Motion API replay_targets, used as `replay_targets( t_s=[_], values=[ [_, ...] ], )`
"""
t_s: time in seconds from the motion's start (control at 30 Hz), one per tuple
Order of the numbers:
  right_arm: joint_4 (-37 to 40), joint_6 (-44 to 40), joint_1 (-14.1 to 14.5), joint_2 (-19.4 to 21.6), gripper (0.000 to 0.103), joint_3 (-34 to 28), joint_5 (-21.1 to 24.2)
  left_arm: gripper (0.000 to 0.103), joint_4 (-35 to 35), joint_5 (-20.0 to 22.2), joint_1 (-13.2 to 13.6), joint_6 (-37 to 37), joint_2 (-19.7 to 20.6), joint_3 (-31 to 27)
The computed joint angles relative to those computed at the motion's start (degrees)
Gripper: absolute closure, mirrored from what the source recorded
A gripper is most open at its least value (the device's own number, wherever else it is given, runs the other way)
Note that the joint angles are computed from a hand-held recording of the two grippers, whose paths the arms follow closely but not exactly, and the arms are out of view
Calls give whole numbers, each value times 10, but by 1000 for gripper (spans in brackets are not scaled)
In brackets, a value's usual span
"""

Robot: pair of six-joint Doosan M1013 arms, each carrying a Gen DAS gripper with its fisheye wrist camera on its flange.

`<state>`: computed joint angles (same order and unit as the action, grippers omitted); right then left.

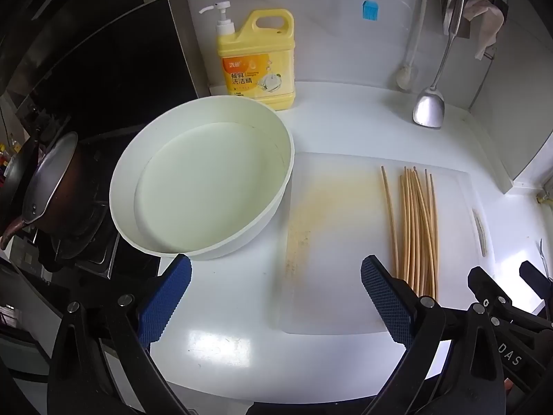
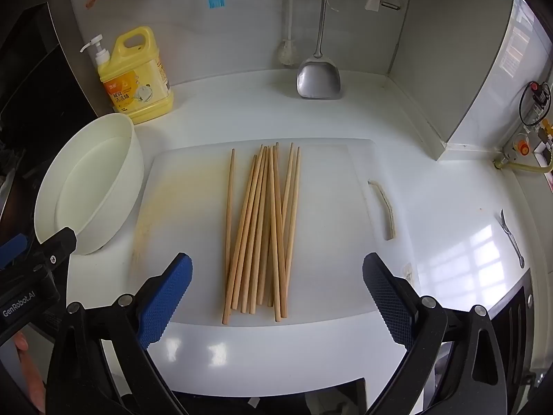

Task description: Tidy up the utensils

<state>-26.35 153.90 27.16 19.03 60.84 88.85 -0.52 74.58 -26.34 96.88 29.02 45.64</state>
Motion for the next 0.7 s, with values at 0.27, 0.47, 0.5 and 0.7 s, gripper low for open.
replay_targets(
  t_s=[0.27, 0.47, 0.5, 0.7],
  values=[
    [-1, 3, -1, -3, 9, 5, -3, 6, 1, 2, 0, 1, 1, -4],
    [-2, 3, 0, -2, 9, 5, -4, 6, 1, 4, 0, -1, 2, -6],
    [-2, 3, 0, -2, 9, 4, -4, 6, 1, 5, 0, -1, 3, -7],
    [-2, 3, 0, -2, 9, 4, -3, 6, 1, 3, 0, 1, 2, -5]
  ],
)
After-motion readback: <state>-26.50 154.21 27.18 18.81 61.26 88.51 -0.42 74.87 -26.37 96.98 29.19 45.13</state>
